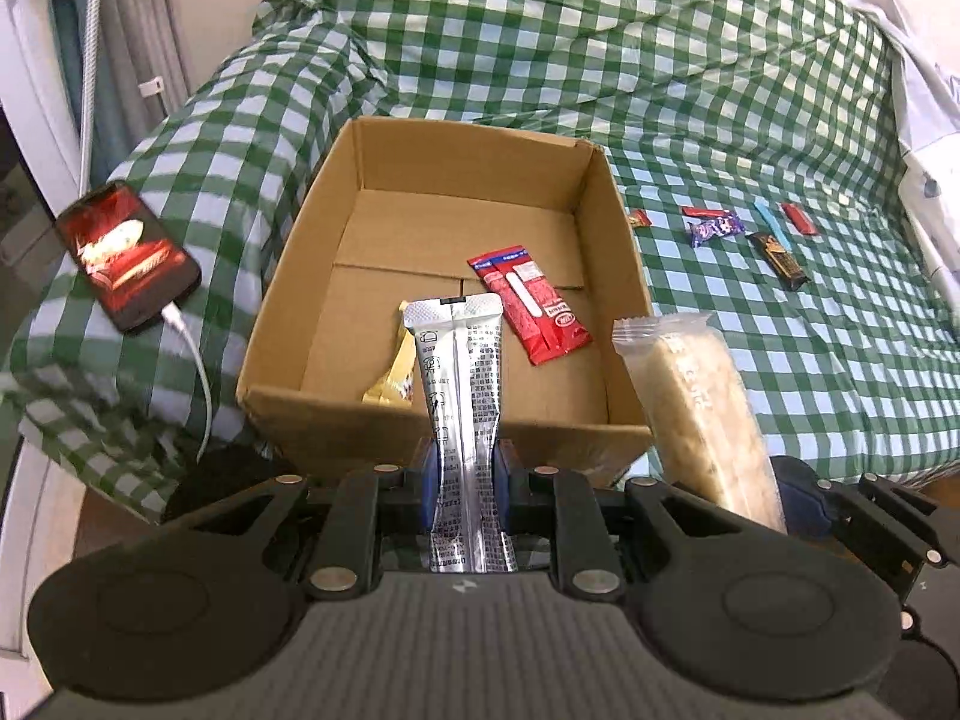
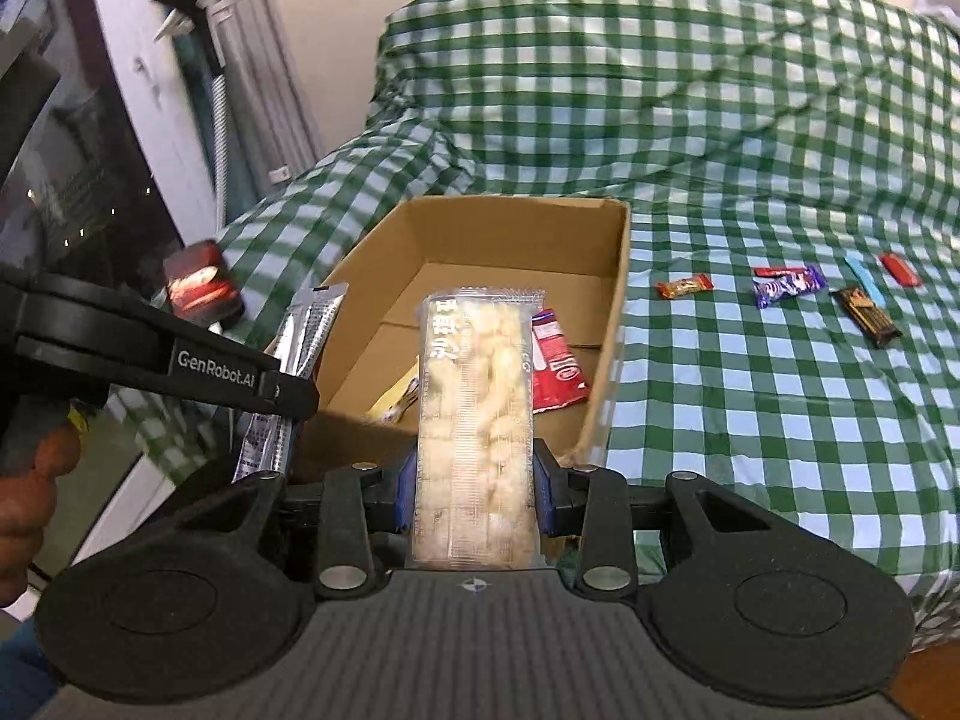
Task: Organize snacks
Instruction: 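Carry the silver bar and cracker pack over the box with both grippers, then lower the silver bar and cracker pack into the box with both grippers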
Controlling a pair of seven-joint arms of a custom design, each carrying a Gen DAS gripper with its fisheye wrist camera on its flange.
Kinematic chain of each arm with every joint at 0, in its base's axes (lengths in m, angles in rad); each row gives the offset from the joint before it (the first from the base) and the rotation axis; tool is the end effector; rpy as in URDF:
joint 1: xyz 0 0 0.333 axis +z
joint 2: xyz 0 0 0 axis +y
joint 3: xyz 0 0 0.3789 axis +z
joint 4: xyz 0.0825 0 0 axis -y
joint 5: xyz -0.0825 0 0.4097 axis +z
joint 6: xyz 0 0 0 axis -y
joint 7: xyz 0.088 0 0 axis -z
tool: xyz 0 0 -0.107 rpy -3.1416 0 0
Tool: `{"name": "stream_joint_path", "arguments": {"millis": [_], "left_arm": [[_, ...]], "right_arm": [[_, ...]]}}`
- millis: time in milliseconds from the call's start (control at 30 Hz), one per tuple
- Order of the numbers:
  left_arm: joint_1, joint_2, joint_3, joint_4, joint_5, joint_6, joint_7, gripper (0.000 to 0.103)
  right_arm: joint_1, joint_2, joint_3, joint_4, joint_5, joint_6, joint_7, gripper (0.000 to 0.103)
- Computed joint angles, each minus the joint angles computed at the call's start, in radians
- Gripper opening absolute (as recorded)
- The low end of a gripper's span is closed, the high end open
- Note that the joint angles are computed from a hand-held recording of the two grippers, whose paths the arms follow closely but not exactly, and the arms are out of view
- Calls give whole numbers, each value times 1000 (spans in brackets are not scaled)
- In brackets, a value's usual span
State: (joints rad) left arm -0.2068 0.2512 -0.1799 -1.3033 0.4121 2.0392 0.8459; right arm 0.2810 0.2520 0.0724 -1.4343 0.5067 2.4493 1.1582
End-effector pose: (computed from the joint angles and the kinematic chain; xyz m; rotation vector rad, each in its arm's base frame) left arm 0.6724 -0.2268 0.7210 -2.0842 1.6030 -0.5239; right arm 0.6859 0.2445 0.6981 -1.9519 1.1689 -0.2653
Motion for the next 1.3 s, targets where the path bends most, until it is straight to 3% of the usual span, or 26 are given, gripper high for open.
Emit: {"name": "stream_joint_path", "arguments": {"millis": [400,867,1300], "left_arm": [[13,-69,-5,-108,-6,99,-33,21],[17,-80,-7,-126,-4,109,-44,21],[26,-56,-5,-102,-31,92,-28,21]], "right_arm": [[32,-81,-5,-108,-81,80,25,38],[37,-82,-1,-112,-96,85,19,38],[35,-57,-6,-80,-106,37,28,38]]}}
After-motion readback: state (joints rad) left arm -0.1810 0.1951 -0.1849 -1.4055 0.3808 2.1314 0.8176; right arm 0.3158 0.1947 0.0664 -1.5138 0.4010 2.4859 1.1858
